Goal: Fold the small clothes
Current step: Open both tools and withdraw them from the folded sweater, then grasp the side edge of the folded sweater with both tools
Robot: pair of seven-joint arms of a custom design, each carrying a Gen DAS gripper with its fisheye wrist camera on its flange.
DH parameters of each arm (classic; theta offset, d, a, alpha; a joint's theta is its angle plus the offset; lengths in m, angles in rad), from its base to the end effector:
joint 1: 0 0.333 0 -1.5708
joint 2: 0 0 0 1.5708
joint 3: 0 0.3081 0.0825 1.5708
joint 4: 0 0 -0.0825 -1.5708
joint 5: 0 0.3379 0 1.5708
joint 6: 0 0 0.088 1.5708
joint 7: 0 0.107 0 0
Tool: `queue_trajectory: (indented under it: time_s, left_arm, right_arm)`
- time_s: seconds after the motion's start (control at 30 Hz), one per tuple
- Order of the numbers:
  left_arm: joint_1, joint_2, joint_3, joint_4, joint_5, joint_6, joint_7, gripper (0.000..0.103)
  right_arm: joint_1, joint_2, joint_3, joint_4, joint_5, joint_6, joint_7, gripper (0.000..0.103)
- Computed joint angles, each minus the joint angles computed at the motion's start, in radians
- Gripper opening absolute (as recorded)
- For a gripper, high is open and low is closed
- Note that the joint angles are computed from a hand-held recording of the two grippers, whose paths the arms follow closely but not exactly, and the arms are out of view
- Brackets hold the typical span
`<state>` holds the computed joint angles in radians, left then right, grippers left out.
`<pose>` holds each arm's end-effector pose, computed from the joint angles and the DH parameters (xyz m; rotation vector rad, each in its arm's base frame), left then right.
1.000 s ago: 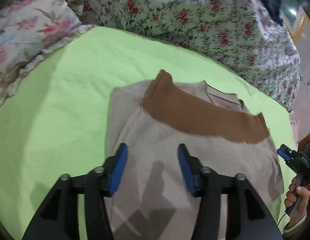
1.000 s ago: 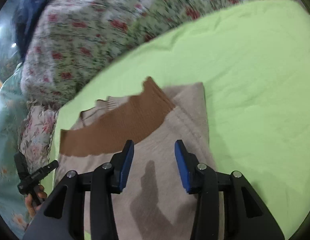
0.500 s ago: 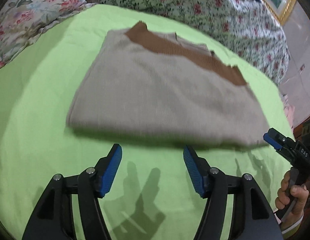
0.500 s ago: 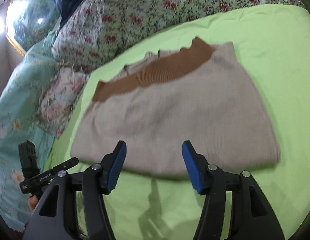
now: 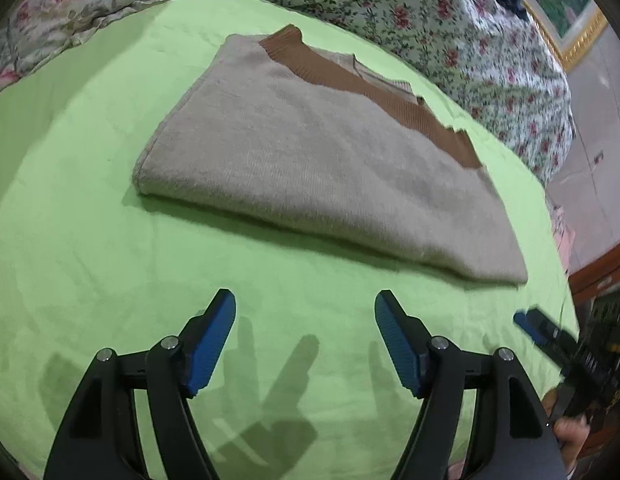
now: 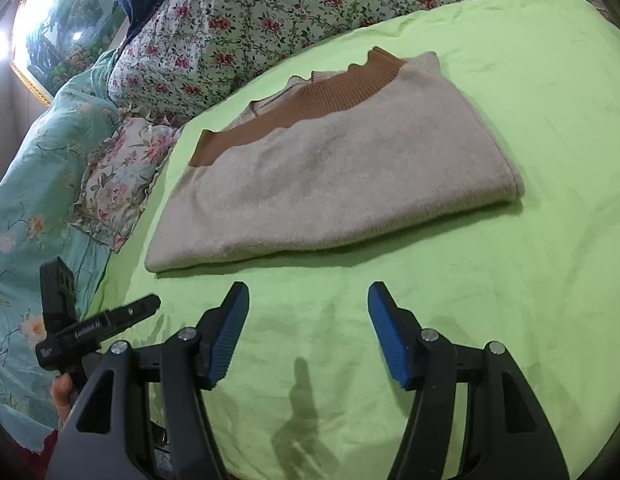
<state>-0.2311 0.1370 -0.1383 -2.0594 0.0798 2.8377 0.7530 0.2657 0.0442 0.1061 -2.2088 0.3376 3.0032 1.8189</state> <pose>0.5408 -0.2104 0.4635 -2.3631 1.5874 -0.9220 0.5168 0.1750 0.4667 -1.5207 1.8498 -0.2319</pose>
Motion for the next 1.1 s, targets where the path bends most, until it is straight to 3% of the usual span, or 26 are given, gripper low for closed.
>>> queue_trajectory:
  time_s: [0.07, 0.2, 0.33, 0.37, 0.57, 0.63, 0.73, 0.77, 0.8, 0.87, 0.97, 1.0, 1.1]
  left_arm:
    - [0.002, 0.035, 0.009, 0.032, -0.006, 0.017, -0.02, 0.077]
    - [0.039, 0.13, -0.01, 0.097, -0.145, 0.103, 0.048, 0.08]
    - [0.013, 0.203, 0.047, 0.135, -0.19, 0.188, 0.012, 0.08]
    - [-0.014, 0.213, 0.086, 0.14, -0.186, 0.215, -0.016, 0.08]
    - [-0.07, 0.267, 0.201, 0.232, -0.147, 0.171, -0.088, 0.078]
    - [-0.079, 0.274, 0.226, 0.246, -0.124, 0.162, -0.112, 0.072]
    - [-0.094, 0.277, 0.258, 0.258, -0.073, 0.142, -0.142, 0.05]
    - [-0.096, 0.276, 0.262, 0.26, -0.053, 0.145, -0.144, 0.026]
    - [-0.112, 0.272, 0.282, 0.261, -0.02, 0.143, -0.153, 0.015]
    - [-0.161, 0.265, 0.337, 0.283, 0.069, 0.136, -0.187, 0.012]
    - [-0.212, 0.263, 0.373, 0.357, 0.208, 0.101, -0.207, 0.009]
    - [-0.217, 0.273, 0.362, 0.405, 0.244, 0.081, -0.192, 0.009]
    - [-0.175, 0.33, 0.252, 0.554, 0.261, 0.047, -0.076, 0.006]
  right_arm:
    - [-0.002, 0.001, 0.002, 0.0, 0.016, 0.004, -0.012, 0.063]
    - [-0.009, 0.011, 0.011, 0.02, 0.067, 0.001, -0.055, 0.063]
    - [-0.015, 0.023, 0.019, 0.049, 0.11, -0.007, -0.104, 0.063]
    - [-0.017, 0.027, 0.019, 0.057, 0.11, -0.01, -0.107, 0.063]
    - [-0.038, 0.057, 0.015, 0.118, 0.098, -0.036, -0.116, 0.063]
    - [-0.05, 0.068, 0.019, 0.139, 0.104, -0.043, -0.126, 0.063]
    - [-0.085, 0.094, 0.042, 0.185, 0.171, -0.058, -0.189, 0.063]
    - [-0.098, 0.104, 0.05, 0.202, 0.202, -0.06, -0.213, 0.063]
    - [-0.11, 0.113, 0.057, 0.216, 0.229, -0.062, -0.235, 0.063]
    - [-0.134, 0.132, 0.07, 0.249, 0.279, -0.078, -0.279, 0.063]
    - [-0.172, 0.16, 0.087, 0.305, 0.371, -0.121, -0.353, 0.063]
    - [-0.183, 0.169, 0.089, 0.325, 0.4, -0.138, -0.374, 0.063]
    - [-0.228, 0.213, 0.1, 0.416, 0.51, -0.224, -0.467, 0.063]
